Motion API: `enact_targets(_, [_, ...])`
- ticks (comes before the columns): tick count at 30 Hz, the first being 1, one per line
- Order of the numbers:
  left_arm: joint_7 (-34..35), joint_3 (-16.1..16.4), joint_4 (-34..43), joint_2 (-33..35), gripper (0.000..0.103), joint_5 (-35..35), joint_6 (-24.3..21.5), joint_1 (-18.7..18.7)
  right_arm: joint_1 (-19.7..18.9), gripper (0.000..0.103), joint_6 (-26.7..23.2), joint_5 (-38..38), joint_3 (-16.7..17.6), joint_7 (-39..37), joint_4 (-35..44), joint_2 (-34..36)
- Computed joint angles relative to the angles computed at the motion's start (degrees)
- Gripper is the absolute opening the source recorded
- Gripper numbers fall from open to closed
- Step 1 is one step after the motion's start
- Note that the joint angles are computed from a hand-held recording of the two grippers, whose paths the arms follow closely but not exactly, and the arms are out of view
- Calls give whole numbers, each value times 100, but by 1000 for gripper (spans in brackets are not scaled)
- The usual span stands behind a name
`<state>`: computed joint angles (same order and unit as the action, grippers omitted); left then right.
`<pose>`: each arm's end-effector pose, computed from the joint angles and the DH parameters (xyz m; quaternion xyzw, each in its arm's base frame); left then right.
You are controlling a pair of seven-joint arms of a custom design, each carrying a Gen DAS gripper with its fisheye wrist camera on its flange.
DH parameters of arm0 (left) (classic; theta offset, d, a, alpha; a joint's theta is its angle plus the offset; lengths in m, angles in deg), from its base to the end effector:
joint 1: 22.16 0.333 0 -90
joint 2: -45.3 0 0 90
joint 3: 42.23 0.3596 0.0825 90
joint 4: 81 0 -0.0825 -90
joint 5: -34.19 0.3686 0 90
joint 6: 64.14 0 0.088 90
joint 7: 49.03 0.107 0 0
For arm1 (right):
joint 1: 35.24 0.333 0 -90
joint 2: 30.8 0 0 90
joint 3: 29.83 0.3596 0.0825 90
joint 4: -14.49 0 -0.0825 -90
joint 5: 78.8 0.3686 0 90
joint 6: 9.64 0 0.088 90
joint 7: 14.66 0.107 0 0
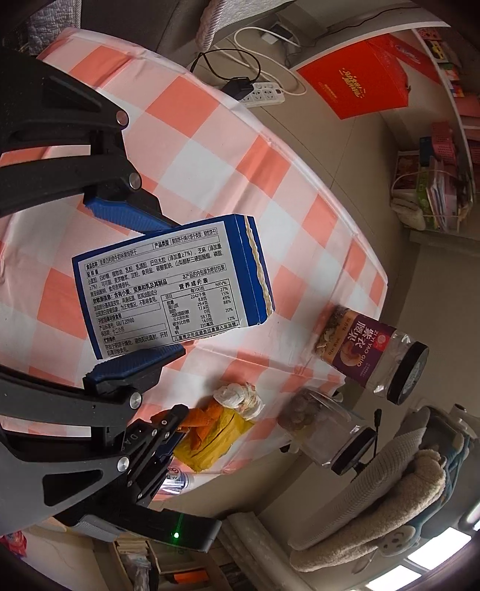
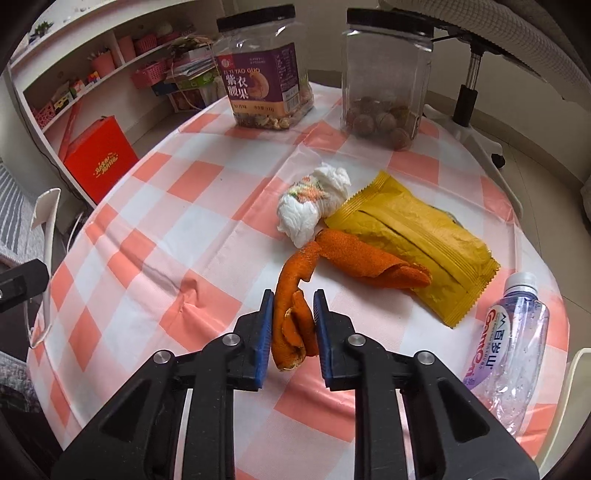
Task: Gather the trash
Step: 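Carry the blue box and orange peel over the wastebasket and open both grippers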
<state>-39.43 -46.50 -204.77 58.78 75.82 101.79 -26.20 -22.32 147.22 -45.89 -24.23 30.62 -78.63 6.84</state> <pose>0.5808 -0.1225 0.3880 -0.8480 0.4470 -0.2325 0.1642 0.7125 0.2009 0.3276 -0.8445 0.4519 -0.0785 0.2764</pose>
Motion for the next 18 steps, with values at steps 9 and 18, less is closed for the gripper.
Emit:
enact_targets(9, [-1773, 264, 168, -341, 58, 2212, -369, -384, -636, 20, 266, 1323, 635, -1029, -509, -775])
enact_targets(18, [-2924, -100, 319, -505, 58, 3702, -1077, -433, -761, 20, 722, 2792, 709, -2335, -1080, -1438])
